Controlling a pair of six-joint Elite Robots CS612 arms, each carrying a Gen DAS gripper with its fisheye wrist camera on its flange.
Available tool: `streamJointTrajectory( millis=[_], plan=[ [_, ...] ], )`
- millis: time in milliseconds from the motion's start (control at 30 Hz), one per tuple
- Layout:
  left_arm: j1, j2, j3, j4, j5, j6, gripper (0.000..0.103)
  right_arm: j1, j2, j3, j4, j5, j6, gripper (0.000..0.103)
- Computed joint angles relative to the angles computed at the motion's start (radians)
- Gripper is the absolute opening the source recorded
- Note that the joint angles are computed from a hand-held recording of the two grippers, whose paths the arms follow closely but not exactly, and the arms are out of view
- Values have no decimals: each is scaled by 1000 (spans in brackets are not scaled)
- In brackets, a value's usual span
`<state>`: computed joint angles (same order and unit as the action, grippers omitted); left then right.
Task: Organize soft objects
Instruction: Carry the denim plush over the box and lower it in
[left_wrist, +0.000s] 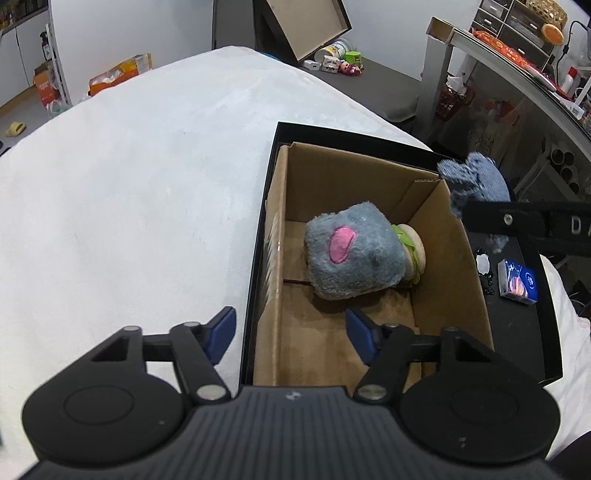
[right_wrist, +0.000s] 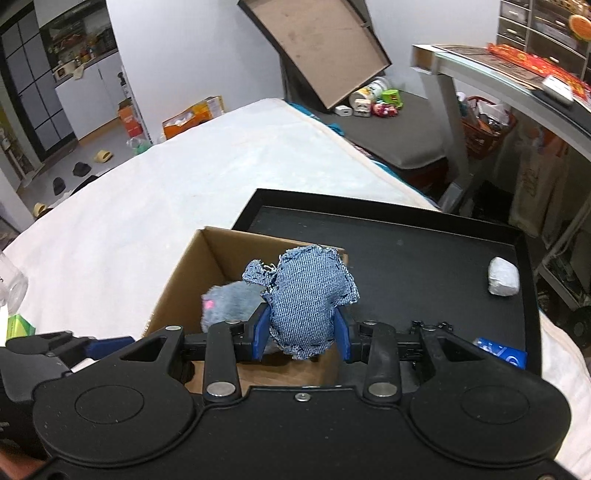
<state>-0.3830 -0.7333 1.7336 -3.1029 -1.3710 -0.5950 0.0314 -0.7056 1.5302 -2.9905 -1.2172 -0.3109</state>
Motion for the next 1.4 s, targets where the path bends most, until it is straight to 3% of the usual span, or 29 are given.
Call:
streamJointTrajectory(
  millis=[200, 333, 533, 1233, 1400],
  plan=[
    [11, 8, -3, -6, -36, -6, 49, 15, 6, -18, 16, 6, -9, 36],
    [19, 14, -12, 0, -63, -15, 36, 25, 11, -32, 35, 12, -21, 36],
    [22, 17, -13, 2, -56, -38, 25, 38, 17, -50, 62, 25, -33, 37],
    [27, 19, -14, 4, -66, -51, 24, 62, 40, -102, 126, 78, 9, 38],
    [31, 21, -18, 12, -78, -57, 24, 69, 43, -110, 125, 70, 7, 54]
  ],
)
